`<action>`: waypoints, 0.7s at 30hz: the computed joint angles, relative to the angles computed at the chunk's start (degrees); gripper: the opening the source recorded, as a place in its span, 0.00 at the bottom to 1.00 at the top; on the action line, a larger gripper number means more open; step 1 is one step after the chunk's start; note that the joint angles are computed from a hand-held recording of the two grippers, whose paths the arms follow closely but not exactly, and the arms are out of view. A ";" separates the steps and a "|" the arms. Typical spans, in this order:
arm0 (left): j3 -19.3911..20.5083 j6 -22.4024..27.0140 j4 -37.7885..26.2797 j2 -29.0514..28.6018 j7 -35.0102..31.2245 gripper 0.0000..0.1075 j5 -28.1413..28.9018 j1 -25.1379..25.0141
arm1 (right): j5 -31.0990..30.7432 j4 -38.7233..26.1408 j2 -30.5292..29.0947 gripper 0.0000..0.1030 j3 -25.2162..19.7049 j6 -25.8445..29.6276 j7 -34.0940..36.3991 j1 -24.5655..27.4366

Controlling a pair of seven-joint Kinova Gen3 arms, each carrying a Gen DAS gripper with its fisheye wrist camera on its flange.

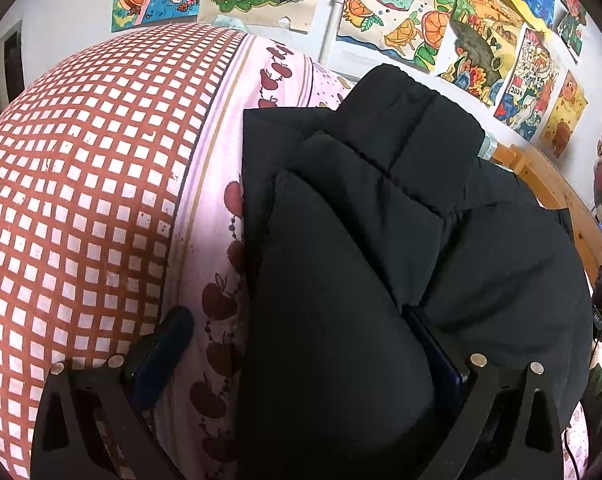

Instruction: Fold large clothes

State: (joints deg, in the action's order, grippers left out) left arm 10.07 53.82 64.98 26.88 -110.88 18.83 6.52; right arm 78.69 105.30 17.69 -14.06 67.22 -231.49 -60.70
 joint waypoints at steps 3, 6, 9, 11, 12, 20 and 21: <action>0.10 0.43 -0.55 0.37 -0.11 0.96 0.22 -0.21 | -2.94 -0.37 -1.71 0.99 2.84 -3.84 3.38 -0.85; 0.19 1.49 -1.73 1.09 -0.30 0.96 0.54 -0.63 | -9.12 -1.99 -4.78 0.99 -0.48 -10.27 10.37 5.94; -0.46 5.58 -5.84 2.90 0.12 0.96 0.60 -0.39 | -13.95 -4.44 -5.67 0.99 -6.16 -15.07 17.36 13.90; 0.87 10.24 -10.62 5.28 1.07 0.96 0.26 -1.27 | -16.10 -5.15 -5.80 0.99 -9.61 -19.66 22.02 19.00; 0.56 12.57 -12.78 6.29 1.28 0.96 0.88 -1.24 | -17.62 -5.43 -5.83 0.99 -10.19 -21.98 24.35 20.51; 1.49 23.56 -23.83 12.52 3.48 0.96 4.38 -2.13 | -23.38 -6.76 -4.50 0.99 2.92 -22.67 25.45 9.05; 1.20 22.88 -23.12 12.12 3.57 0.96 4.22 -1.91 | -24.85 -7.76 -4.28 0.99 2.18 -21.63 26.61 9.54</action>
State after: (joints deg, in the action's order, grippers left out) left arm 11.26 76.70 41.86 39.00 -107.31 23.04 4.61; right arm 53.83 97.55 13.41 -11.88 45.60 -204.88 -51.15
